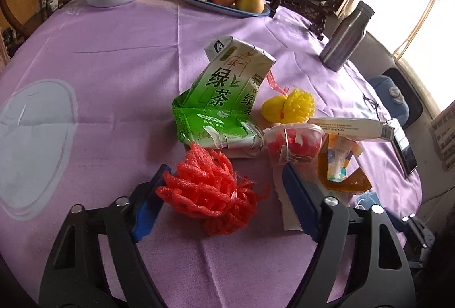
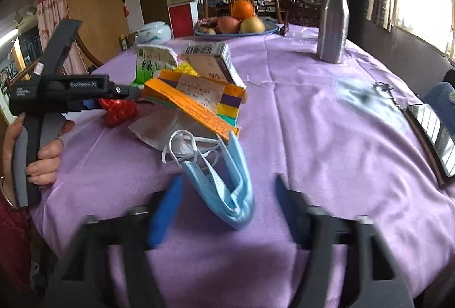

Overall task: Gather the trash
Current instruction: 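Grasp the red mesh net with the left tool while the right tool grasps the blue face mask, then carry the red net and blue mask to the red wastebasket and release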

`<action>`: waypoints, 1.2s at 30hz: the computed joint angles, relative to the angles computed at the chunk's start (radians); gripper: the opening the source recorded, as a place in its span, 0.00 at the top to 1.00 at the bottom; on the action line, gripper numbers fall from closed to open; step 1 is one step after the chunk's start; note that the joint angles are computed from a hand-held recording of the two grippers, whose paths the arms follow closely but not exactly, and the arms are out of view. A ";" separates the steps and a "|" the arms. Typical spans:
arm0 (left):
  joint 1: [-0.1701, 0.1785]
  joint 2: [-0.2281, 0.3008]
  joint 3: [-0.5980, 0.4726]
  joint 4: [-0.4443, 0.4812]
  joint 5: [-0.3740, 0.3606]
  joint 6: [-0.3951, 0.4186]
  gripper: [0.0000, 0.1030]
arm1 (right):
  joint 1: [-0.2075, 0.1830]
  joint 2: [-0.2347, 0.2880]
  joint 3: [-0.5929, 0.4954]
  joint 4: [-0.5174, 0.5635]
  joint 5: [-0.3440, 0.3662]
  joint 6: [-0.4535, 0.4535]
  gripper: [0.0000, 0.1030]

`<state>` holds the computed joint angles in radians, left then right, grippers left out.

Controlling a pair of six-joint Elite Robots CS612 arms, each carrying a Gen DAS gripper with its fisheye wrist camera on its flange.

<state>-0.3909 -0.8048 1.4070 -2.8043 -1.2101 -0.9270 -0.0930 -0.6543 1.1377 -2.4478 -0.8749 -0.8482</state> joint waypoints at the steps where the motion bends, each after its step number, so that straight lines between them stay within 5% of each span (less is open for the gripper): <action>1: 0.000 0.000 0.001 -0.004 -0.003 0.003 0.35 | 0.000 0.002 -0.002 0.004 0.005 0.009 0.69; 5: 0.004 0.004 0.002 -0.038 -0.038 0.027 0.58 | -0.010 -0.009 0.021 -0.028 0.036 0.023 0.77; 8: 0.005 0.007 0.002 -0.060 -0.058 0.046 0.67 | -0.017 -0.016 0.031 -0.031 0.055 0.023 0.77; 16: -0.022 -0.007 0.036 -0.156 0.023 0.107 0.68 | -0.045 -0.033 0.057 -0.062 0.105 0.051 0.77; 26: -0.090 -0.073 0.136 -0.227 0.163 0.079 0.69 | -0.090 -0.048 0.073 -0.100 0.173 0.105 0.77; 36: -0.147 -0.073 0.089 -0.229 0.174 0.167 0.69 | -0.153 -0.068 0.106 -0.177 0.242 0.177 0.77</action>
